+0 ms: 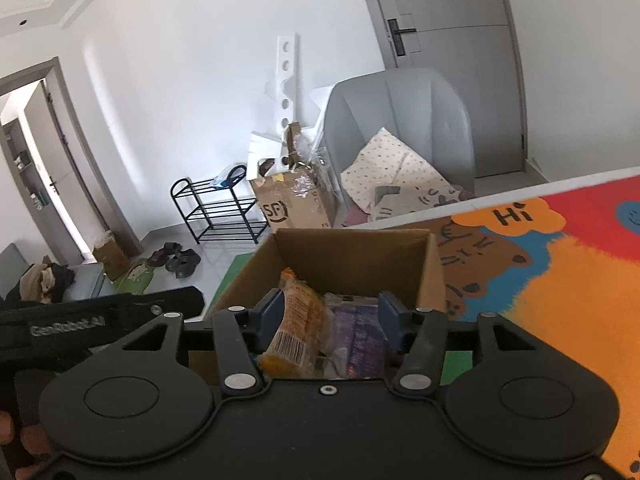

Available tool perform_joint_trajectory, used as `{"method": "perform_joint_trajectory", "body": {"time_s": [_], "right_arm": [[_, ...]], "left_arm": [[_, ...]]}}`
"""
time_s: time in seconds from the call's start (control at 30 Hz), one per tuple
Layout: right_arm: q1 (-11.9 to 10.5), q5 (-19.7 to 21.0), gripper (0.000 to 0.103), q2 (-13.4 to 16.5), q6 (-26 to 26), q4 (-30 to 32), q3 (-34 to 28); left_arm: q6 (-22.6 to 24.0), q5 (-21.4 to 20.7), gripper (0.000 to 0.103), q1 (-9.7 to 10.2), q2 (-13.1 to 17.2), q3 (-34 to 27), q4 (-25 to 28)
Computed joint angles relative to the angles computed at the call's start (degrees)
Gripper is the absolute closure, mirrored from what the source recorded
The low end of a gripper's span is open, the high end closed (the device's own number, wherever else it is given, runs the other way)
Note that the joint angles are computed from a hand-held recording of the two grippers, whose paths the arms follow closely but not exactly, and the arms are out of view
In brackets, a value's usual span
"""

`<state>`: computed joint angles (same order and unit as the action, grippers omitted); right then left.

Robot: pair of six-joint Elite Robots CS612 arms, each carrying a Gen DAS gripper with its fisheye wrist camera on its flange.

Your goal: Organize snacks

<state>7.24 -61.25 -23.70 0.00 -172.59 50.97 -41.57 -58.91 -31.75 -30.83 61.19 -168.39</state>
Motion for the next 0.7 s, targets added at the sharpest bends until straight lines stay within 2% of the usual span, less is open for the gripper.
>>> {"method": "perform_joint_trajectory", "body": {"time_s": [0.27, 0.5, 0.7], "right_arm": [[-1.06, -1.08, 0.036, -2.14, 0.49, -2.71, 4.61], [-2.41, -1.46, 0.026, -4.47, 0.24, -5.79, 9.32], [-3.84, -1.36, 0.012, -6.44, 0.03, -8.26, 13.14]], "left_arm": [[0.02, 0.08, 0.009, -0.78, -0.21, 0.1, 0.87], [1.25, -1.6, 0.007, -1.59, 0.09, -0.48, 1.25], [3.1, -2.39, 0.007, -2.61, 0.57, -1.63, 1.65]]}}
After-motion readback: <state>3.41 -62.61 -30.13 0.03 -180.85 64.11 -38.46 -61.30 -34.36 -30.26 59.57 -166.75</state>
